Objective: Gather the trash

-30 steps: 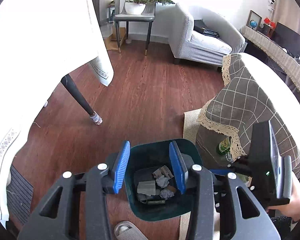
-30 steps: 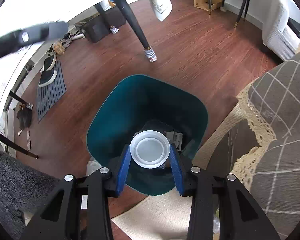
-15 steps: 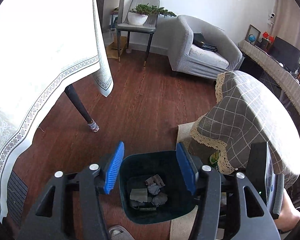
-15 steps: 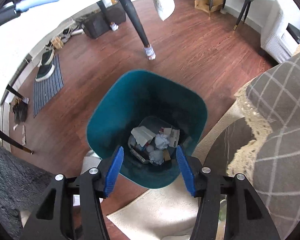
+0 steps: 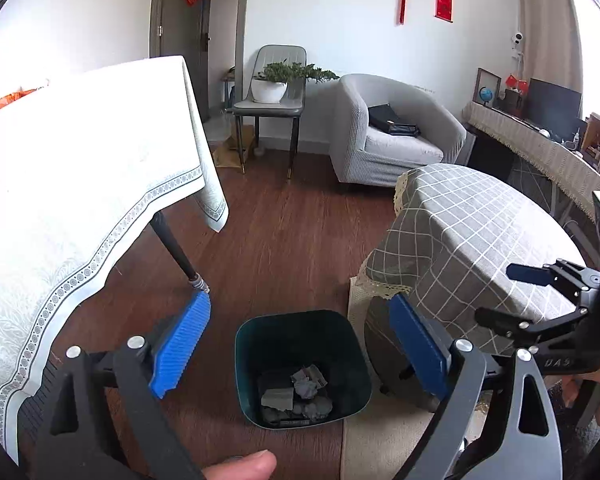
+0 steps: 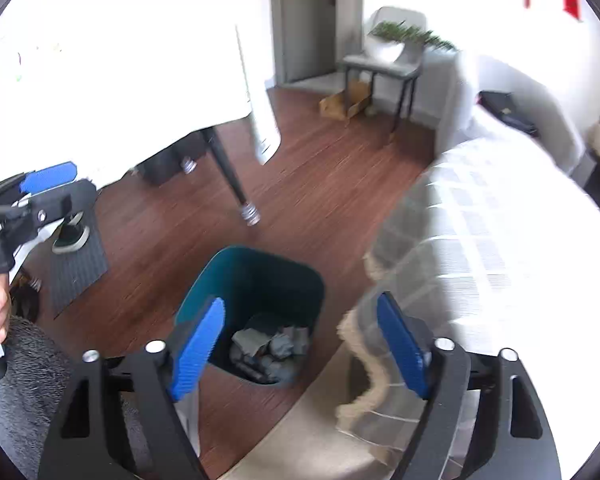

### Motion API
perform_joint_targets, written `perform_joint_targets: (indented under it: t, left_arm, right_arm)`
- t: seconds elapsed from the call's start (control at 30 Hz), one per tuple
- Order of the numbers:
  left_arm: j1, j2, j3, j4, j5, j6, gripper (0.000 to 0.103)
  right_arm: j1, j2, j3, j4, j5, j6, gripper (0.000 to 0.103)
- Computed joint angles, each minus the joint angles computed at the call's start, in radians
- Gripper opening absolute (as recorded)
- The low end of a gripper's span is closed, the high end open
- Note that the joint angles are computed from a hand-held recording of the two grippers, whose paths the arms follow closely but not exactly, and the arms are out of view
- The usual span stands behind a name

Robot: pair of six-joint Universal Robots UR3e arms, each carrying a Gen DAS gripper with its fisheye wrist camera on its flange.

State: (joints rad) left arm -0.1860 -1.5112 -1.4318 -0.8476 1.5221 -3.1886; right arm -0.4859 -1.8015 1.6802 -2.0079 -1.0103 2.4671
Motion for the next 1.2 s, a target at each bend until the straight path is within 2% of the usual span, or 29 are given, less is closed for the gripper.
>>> perform_joint_targets:
  t: [0.17, 0.33, 0.47, 0.6, 0.77, 0.97, 1.07, 1.2]
  left_arm:
    - [-0.127, -0.01, 0.062, -0.047, 0.144, -0.029, 0.098]
    - [-0.185, 0.008, 0.04, -0.033, 0.191, -0.012, 0.099]
    - [-0.203, 0.041, -0.018, 0.007, 0.224, -0.046, 0.099]
    - [-0.226, 0.051, -0.074, 0.046, 0.232, -0.07, 0.099]
    - [-0.256, 0.046, -0.123, 0.085, 0.243, -0.079, 0.099]
    - [-0.273, 0.029, -0.113, 0.077, 0.25, -0.067, 0.099]
    - [-0.271, 0.035, -0.119, 0.076, 0.247, -0.071, 0.099]
    - [-0.277, 0.032, -0.118, 0.077, 0.257, -0.069, 0.099]
  right_arm:
    - [-0.281, -0.163, -0.031, 0.22, 0.123, -0.141, 0.092]
    - [-0.62, -0.272, -0.091, 0.539, 0.261, -0.398, 0.098]
    - [-0.83, -0.31, -0.14, 0.775, 0.307, -0.6, 0.099]
    - [-1.041, -0.329, -0.19, 1.083, 0.339, -0.845, 0.099]
    - [-1.09, -0.333, -0.119, 1.059, 0.312, -0.885, 0.099]
    - [-1.208, -0.316, -0.231, 1.406, 0.343, -1.194, 0.099]
    - [-1.224, -0.309, -0.265, 1.481, 0.339, -1.262, 0.099]
    - [-1.232, -0.325, -0.262, 1.499, 0.339, -1.281, 0.099]
